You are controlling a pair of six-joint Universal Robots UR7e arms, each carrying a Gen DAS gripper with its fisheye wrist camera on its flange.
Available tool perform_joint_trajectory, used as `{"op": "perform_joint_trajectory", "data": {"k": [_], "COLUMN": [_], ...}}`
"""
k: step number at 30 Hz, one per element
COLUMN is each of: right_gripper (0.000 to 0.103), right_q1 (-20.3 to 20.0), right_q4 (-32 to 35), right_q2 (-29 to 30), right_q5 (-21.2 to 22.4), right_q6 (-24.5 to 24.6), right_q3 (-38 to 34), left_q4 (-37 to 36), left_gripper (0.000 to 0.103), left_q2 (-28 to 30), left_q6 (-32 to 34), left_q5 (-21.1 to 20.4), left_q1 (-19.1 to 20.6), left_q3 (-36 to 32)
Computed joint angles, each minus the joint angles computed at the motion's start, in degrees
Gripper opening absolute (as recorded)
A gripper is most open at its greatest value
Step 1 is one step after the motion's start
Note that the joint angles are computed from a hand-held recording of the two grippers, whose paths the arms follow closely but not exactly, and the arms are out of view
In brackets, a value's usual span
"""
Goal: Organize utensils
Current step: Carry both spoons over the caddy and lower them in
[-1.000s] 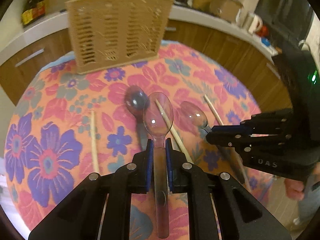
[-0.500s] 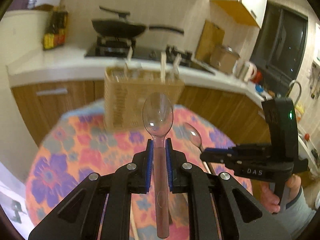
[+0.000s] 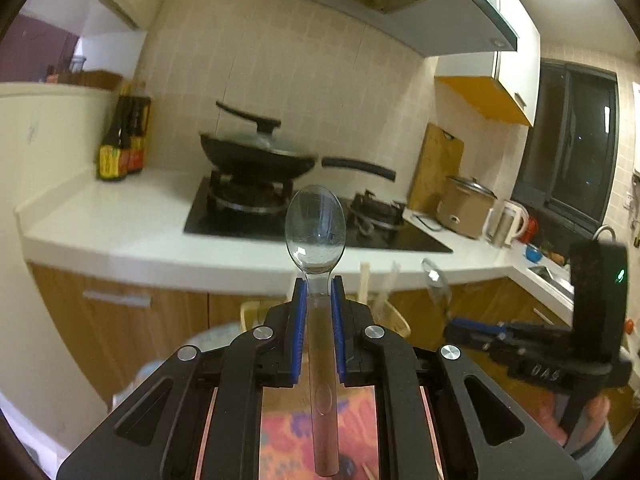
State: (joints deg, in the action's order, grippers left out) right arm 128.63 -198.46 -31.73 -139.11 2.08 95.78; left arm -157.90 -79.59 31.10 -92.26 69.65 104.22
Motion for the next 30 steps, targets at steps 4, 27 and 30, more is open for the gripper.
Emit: {"op": "perform_joint_trajectory", "data": {"k": [4, 27, 30], "right_gripper": [0.010, 0.010, 0.011], "right_q1": [-1.5, -8.4, -8.5], "right_q4": [-5.8, -31.4, -30.0], "right_q2": [1.7, 13.5, 11.8], "right_q5": [0.2, 2.9, 3.1], "right_q6": [-6.7, -27.0, -23.0], "right_q3": [-4.4, -16.9, -13.9], "left_q4": [-4.5, -18.1, -17.0], "left_gripper": [0.010, 0.011, 0.011], "left_q2": [4.0, 15.8, 15.2], "left_q6": [0.8, 0.2, 0.6], "left_q5": [-1.0, -3.5, -3.3], "left_q1": [-0.1, 3.0, 3.4], "left_q3": [-2.1, -6.8, -6.2]}}
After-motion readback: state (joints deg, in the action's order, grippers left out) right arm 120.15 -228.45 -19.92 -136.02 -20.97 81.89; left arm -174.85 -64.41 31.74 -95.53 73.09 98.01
